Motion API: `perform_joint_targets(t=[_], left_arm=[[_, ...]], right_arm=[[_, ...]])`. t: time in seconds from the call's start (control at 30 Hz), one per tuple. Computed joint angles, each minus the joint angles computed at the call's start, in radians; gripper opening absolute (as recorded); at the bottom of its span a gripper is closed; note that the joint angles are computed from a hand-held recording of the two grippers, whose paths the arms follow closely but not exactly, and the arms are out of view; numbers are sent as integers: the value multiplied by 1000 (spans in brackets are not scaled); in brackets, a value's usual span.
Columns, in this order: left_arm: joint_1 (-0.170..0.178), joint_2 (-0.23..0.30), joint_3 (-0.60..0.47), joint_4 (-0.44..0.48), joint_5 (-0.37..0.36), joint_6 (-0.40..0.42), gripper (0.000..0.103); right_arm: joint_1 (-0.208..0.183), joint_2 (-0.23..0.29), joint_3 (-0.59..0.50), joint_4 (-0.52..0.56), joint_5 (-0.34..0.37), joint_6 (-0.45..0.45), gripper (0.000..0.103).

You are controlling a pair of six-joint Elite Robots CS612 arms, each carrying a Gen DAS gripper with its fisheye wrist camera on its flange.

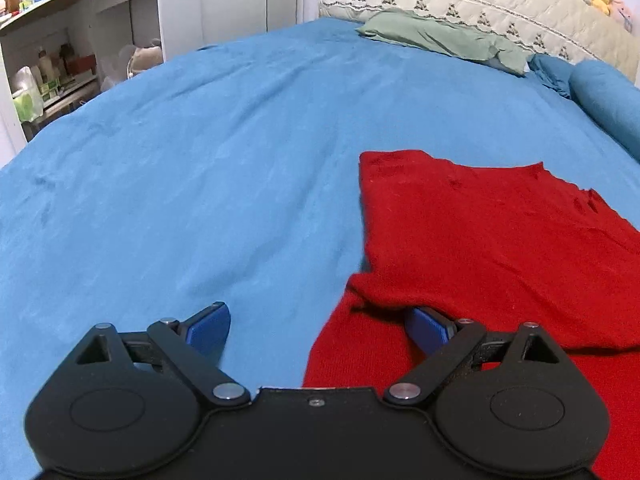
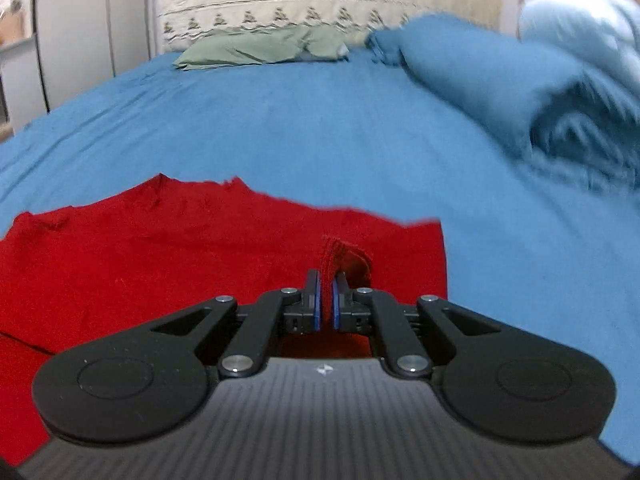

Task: Fold small clothes

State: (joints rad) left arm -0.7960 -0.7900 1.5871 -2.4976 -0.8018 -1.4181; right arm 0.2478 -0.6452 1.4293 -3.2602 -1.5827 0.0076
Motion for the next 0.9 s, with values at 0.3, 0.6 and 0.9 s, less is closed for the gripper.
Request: perform_joint_targets(t=[0.3, 0.6, 0.9], left_arm=[[2, -25, 15, 57, -37, -50, 97], [4, -33, 21, 73, -42, -96, 97], [-3, -31, 39, 33, -23, -65, 98]], right_arm=[[-22, -18, 23, 47, 13, -21, 25], [-20, -27, 94, -142, 95, -57, 86], [-20, 8, 45, -42, 23, 81, 103]])
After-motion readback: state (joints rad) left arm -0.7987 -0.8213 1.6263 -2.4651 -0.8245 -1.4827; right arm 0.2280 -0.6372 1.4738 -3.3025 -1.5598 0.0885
